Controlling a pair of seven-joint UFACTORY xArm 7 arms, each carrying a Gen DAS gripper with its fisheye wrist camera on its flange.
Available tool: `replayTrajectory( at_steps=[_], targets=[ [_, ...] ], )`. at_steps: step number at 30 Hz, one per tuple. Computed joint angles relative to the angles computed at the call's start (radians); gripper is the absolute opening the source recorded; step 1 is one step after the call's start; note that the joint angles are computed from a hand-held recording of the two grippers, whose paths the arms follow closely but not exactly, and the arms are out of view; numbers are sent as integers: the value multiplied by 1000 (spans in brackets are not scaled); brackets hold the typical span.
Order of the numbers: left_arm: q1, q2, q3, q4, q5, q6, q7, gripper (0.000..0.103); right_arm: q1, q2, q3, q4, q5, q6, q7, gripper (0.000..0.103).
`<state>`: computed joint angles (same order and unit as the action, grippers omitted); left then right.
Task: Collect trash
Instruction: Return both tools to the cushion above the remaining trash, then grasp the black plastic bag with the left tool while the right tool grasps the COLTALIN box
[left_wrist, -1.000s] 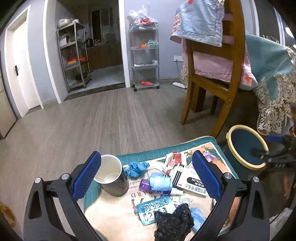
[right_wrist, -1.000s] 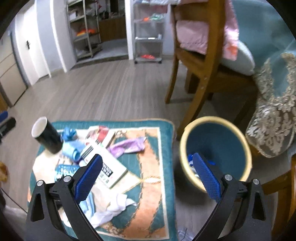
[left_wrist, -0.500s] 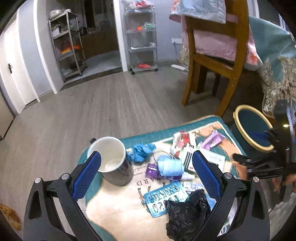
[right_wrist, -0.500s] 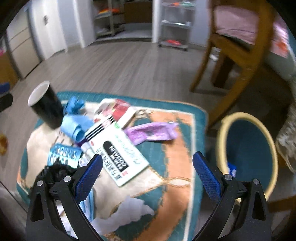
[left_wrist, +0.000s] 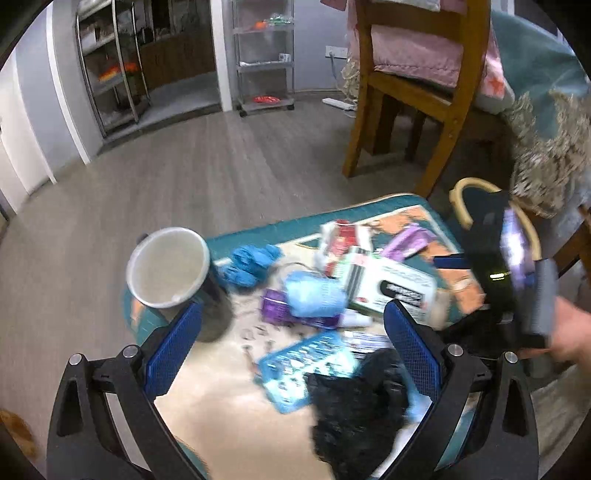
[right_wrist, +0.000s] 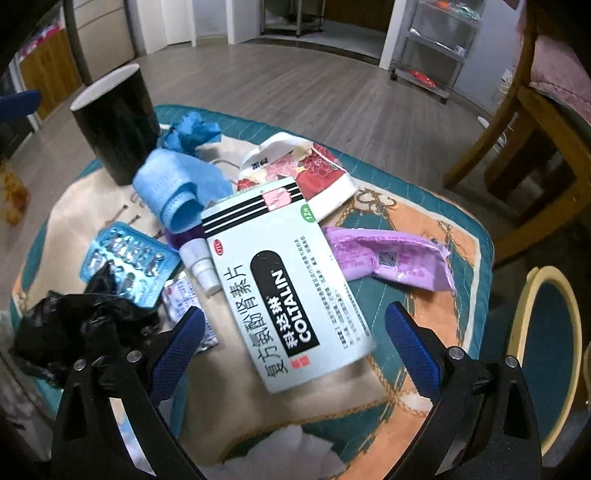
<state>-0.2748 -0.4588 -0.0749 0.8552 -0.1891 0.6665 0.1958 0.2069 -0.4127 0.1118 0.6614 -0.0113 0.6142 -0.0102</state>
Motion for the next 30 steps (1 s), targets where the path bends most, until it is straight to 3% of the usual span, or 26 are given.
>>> replayTrajectory(
  at_steps=[5,10,11,12,13,14,15,21,23,24,30],
  targets=[
    [-56,-30,7,-33,-56,49,52,96,-4,20,-9,6,9,9,1,97],
    [-66,-10,-33,-48,-29,110,54,78,-7,21,-12,12,23,13,11,97],
    [-66,-2,-37,-50,-23,115,53,68,-6,24,-16,14,27,12,7,97],
    [-67,6,-40,-47,-18,130,52,50,-4,22,-17,13,31,12,3,97],
    [-66,21,-44,-40,-9,154,50,38,-2,25,-18,13,33,11,-2,97],
    [-66,31,-42,-35,-11,170,50,18,3,24,-19,12,37,10,-11,97],
    [-65,39,-41,-29,-14,179,48,14,4,30,-19,11,38,6,-17,97],
    [-38,24,-37,-15,6,130,22,12,-15,75,6,25,-19,-12,6,97],
    [-36,20,-28,-5,0,124,24,12,-8,84,3,29,-17,-1,-1,93],
    [-33,19,-27,-1,4,121,26,12,-7,85,6,32,-26,10,-5,82],
    [-33,18,-24,18,3,107,39,12,18,21,1,21,-10,13,-32,79]
  ],
)
